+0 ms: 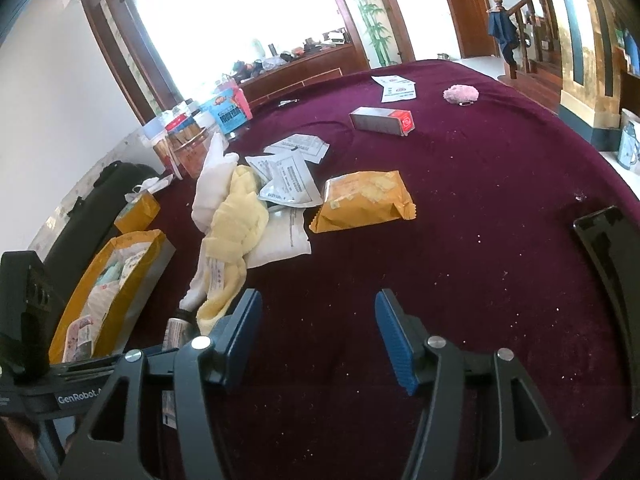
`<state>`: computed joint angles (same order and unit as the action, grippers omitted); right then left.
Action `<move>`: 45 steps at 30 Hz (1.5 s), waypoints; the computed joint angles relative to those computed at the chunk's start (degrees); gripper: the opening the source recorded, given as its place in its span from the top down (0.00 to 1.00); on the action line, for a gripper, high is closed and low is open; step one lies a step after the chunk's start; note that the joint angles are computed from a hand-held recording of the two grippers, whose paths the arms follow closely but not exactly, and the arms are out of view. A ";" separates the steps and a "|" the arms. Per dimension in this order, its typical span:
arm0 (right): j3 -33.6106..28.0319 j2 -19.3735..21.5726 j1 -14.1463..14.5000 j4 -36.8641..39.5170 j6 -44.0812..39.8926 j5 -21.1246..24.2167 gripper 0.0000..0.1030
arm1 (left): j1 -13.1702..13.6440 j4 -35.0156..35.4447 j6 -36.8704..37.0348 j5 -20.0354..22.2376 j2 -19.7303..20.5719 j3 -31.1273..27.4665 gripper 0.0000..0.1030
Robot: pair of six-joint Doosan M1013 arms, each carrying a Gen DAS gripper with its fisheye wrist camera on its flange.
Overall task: Organize soft objects
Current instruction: 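Grasp the silver tube with the left gripper while the right grasps the yellow towel, then carry the tube and yellow towel to the tray and release them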
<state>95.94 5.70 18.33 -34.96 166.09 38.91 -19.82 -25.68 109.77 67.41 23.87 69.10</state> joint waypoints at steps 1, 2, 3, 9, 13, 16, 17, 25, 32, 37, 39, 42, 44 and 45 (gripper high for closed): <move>0.03 0.00 0.06 -0.15 -0.05 -0.09 0.44 | -0.14 0.18 0.03 -0.52 -0.23 0.29 0.69; 0.07 -0.04 0.12 -0.33 -0.10 -0.26 0.44 | -0.08 -0.06 0.05 -1.37 -0.55 0.89 0.71; 0.08 -0.05 0.12 -0.11 -0.53 -0.46 0.44 | 0.02 -0.70 0.41 -2.07 -0.76 1.34 0.71; -1.65 1.16 -1.63 10.89 -9.28 -3.95 0.44 | 2.22 -10.73 9.85 -7.77 -2.47 6.34 0.71; -5.38 3.69 -2.33 16.02 -15.09 -3.82 0.44 | 3.32 -17.92 12.51 -8.93 -2.32 8.00 0.71; -9.12 6.19 -3.06 19.50 -19.08 -1.45 0.44 | 2.76 -16.97 14.57 -10.82 -2.94 8.86 0.71; -10.34 7.10 -3.27 19.93 -19.45 -0.66 0.44 | 2.48 -16.54 15.20 -11.58 -3.20 9.15 0.71; -11.41 10.13 -4.68 26.64 -22.52 -4.83 0.71 | 2.00 -15.93 17.99 -13.09 -3.55 9.69 0.71; -10.32 9.06 -4.08 19.72 -15.88 -5.73 0.77 | 1.02 -12.55 16.72 -15.79 -4.16 10.46 0.71; -8.97 7.68 -2.56 5.04 -3.04 -6.14 0.77 | 0.28 -9.05 13.82 -16.83 -4.47 10.44 0.73; -7.92 6.89 -2.10 -1.29 3.61 -6.75 0.77 | 0.53 -9.17 12.46 -15.63 -4.12 9.79 0.73; -5.60 5.39 -2.21 -8.88 12.73 -10.17 0.77 | 1.13 -10.90 11.54 -14.38 -3.95 9.32 0.73; -4.21 4.51 -2.38 -13.03 17.72 -12.59 0.77 | 1.65 -12.56 11.81 -13.32 -4.15 9.15 0.73; -3.38 4.06 -2.62 -14.95 20.11 -14.72 0.77 | 1.96 -13.40 12.01 -12.66 -4.33 9.04 0.73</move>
<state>92.55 9.76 15.70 -49.91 186.20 24.19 -17.86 -39.08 121.78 54.75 19.54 78.14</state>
